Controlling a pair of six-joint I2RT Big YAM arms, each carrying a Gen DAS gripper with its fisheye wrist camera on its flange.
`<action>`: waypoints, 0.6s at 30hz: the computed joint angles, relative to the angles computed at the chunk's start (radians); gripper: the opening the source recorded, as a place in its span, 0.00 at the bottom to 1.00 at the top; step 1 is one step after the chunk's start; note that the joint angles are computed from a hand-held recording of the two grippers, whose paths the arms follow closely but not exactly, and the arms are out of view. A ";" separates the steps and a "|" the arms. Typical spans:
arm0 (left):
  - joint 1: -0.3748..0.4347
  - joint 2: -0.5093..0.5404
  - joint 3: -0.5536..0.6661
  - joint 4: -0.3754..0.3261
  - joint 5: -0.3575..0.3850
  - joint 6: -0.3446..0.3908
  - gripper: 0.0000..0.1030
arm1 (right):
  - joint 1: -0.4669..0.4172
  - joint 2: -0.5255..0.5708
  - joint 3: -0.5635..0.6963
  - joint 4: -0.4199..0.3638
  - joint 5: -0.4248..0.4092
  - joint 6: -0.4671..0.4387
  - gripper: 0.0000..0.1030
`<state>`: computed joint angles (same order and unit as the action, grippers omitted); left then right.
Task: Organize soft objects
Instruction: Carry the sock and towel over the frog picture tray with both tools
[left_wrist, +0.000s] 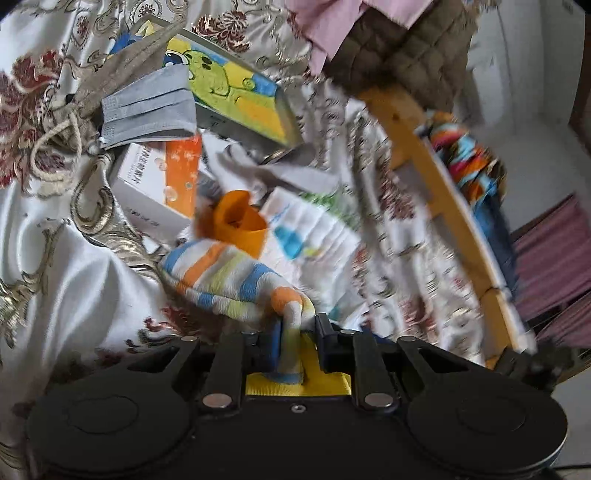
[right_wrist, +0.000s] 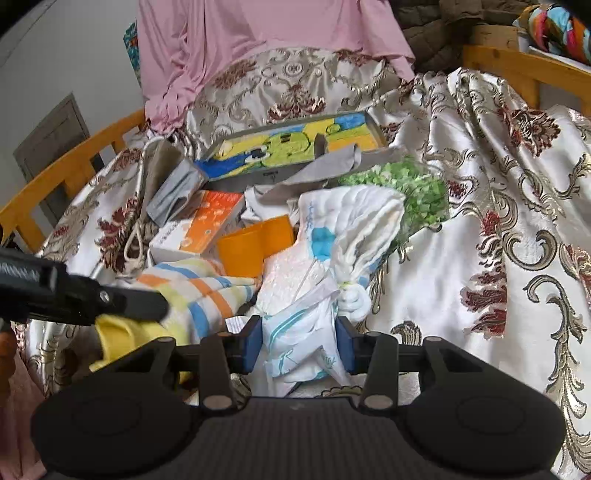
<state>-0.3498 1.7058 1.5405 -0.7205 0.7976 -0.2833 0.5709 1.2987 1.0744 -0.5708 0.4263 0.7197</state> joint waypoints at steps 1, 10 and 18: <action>0.004 -0.006 -0.012 0.028 0.025 -0.029 0.20 | 0.003 -0.003 -0.004 0.011 0.008 -0.003 0.45; 0.035 -0.050 -0.076 0.333 0.182 -0.262 0.20 | 0.035 -0.084 -0.088 0.189 0.111 -0.038 0.45; 0.039 0.042 0.109 0.364 0.173 -0.285 0.20 | -0.007 -0.105 -0.064 0.217 0.075 -0.079 0.46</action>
<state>-0.3111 1.7482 1.6494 -0.3569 0.9705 -0.5679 0.5641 1.1932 1.0101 -0.3534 0.5009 0.6405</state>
